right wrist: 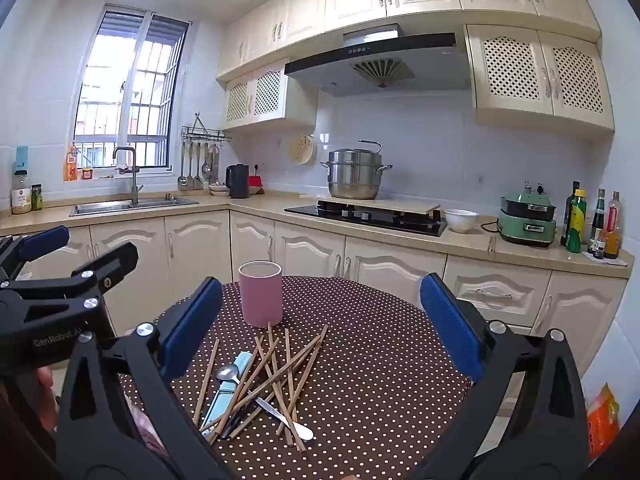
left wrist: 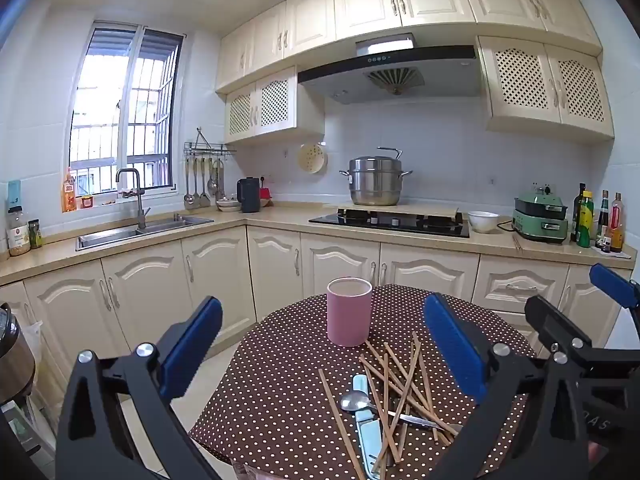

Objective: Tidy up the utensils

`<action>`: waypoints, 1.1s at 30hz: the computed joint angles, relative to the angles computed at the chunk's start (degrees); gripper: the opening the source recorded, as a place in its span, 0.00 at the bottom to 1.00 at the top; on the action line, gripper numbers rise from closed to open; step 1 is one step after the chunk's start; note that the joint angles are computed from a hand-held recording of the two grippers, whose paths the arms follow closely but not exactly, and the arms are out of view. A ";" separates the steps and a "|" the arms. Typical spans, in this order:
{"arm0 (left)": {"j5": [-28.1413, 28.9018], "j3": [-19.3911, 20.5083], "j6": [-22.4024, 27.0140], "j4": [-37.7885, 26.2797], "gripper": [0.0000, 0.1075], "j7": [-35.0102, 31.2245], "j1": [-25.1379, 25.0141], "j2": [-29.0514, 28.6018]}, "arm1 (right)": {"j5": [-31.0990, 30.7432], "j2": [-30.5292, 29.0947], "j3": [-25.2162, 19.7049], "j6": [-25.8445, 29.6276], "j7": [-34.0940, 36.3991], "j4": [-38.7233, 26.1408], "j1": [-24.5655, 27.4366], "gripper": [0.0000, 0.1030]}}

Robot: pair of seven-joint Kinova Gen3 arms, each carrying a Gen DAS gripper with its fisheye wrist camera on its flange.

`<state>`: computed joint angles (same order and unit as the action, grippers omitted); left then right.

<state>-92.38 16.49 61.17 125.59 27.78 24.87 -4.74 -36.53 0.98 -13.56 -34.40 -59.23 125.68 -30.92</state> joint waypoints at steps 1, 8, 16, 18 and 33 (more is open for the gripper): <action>0.08 0.02 0.10 -0.04 0.92 -0.06 0.02 0.04 | -0.02 0.01 0.03 0.25 0.08 -0.11 0.02 0.94; -0.02 0.04 0.91 -0.16 0.92 0.80 0.24 1.45 | 2.49 0.67 0.59 0.86 -2.10 -0.01 0.34 0.94; -1.00 -1.14 0.27 1.19 0.92 2.20 0.16 1.12 | 1.07 2.11 0.91 -0.27 -0.78 -0.85 -1.35 0.94; -1.10 -1.25 -0.27 1.34 0.92 1.95 -0.14 0.65 | 0.18 2.30 0.82 -0.85 0.01 -0.74 -1.86 0.94; -1.25 -0.89 -0.30 2.14 0.92 1.83 -0.96 -0.56 | -3.10 2.44 0.81 -0.02 3.20 -1.60 -3.24 0.94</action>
<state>-93.63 15.61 60.87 127.73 29.61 23.91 -5.30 -39.62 3.43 -12.75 -34.42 -56.02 124.09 -34.16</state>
